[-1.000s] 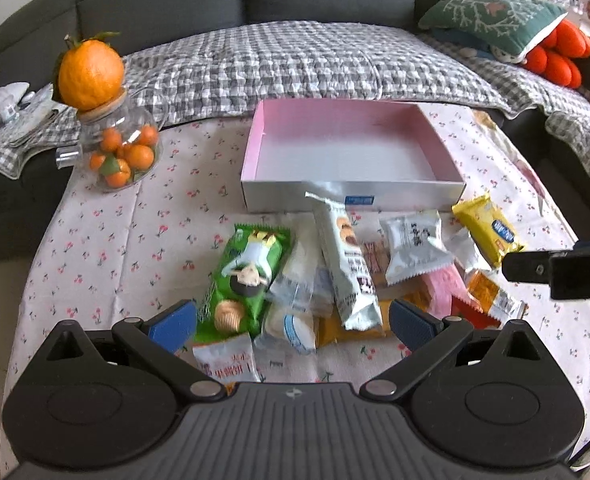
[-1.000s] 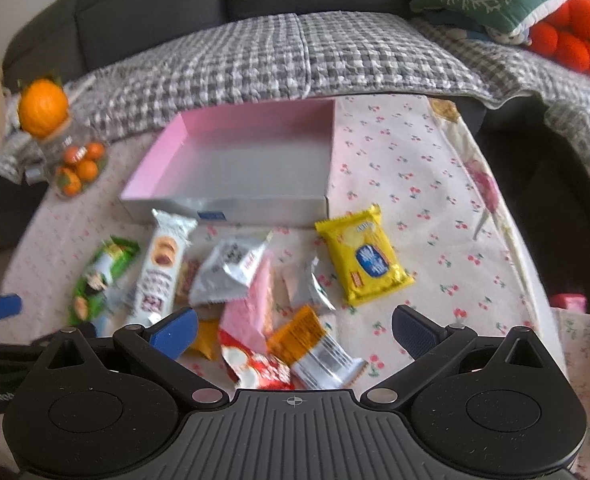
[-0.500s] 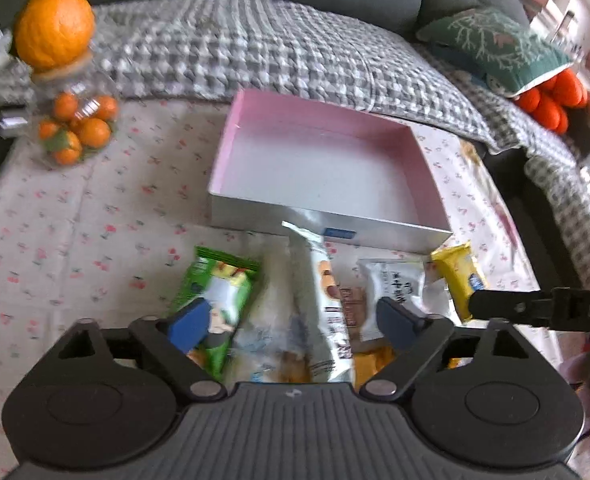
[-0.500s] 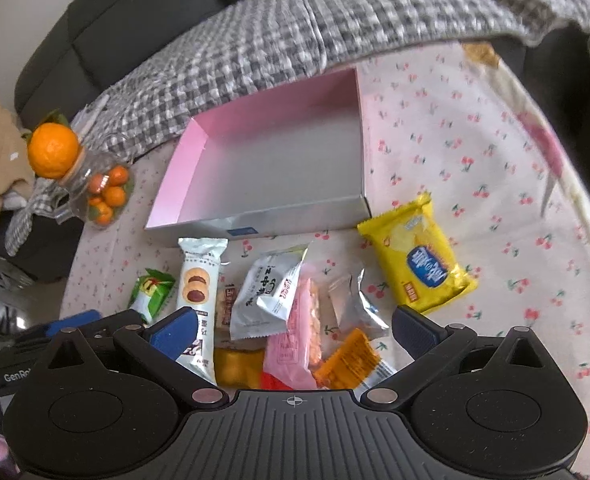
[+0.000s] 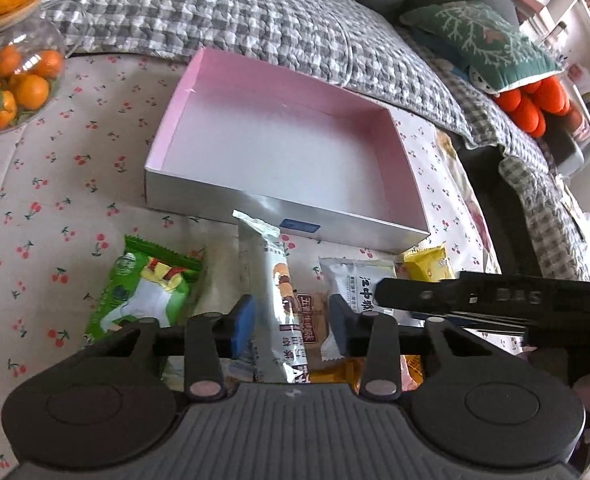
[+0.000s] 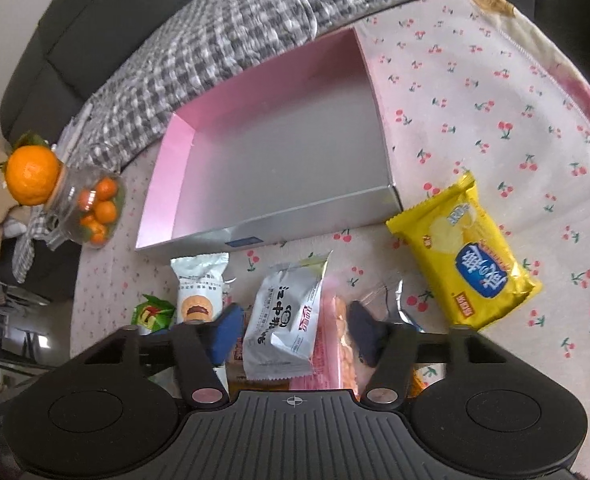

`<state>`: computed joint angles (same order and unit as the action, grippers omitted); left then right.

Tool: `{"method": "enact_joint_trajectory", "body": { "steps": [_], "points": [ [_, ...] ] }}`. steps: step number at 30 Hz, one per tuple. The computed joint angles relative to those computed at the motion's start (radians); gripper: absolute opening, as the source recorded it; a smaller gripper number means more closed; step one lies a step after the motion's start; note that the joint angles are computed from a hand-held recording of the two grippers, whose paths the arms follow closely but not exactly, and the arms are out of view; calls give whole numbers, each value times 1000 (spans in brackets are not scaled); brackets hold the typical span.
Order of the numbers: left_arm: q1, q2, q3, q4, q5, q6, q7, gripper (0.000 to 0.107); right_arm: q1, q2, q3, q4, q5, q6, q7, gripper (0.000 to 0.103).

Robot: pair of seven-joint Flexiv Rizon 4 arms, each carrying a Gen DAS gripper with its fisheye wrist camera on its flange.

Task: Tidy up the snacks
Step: 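Grasp the white biscuit stick with the left tool while the right tool grasps a small silver packet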

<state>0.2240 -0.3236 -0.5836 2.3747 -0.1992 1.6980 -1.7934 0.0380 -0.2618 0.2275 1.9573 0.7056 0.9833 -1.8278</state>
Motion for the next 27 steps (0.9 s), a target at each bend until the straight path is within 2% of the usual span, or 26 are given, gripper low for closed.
{"method": "enact_joint_trajectory", "body": {
  "steps": [1,7,12,19,22,27],
  "points": [
    [-5,-2,4,-5,-2,-9,0,33,3,-5,0,-1,-1,1,7,46],
    [-207,3,217,-53,-23,-62,17,33,34,-21,4,12,-48,63,51,45],
    [-294,-5,304,-69,-53,-92,41,34,42,-39,14,19,-86,95,83,47],
    [-401,-9,415,-91,-35,-107,58,34,61,-47,23,29,-147,136,142,50],
    [-476,-11,504,-110,3,-126,35,28,78,-52,21,42,-196,164,182,47],
    [-445,-3,472,-96,-11,-118,44,24,63,-49,40,49,-218,189,193,31]
  ]
}}
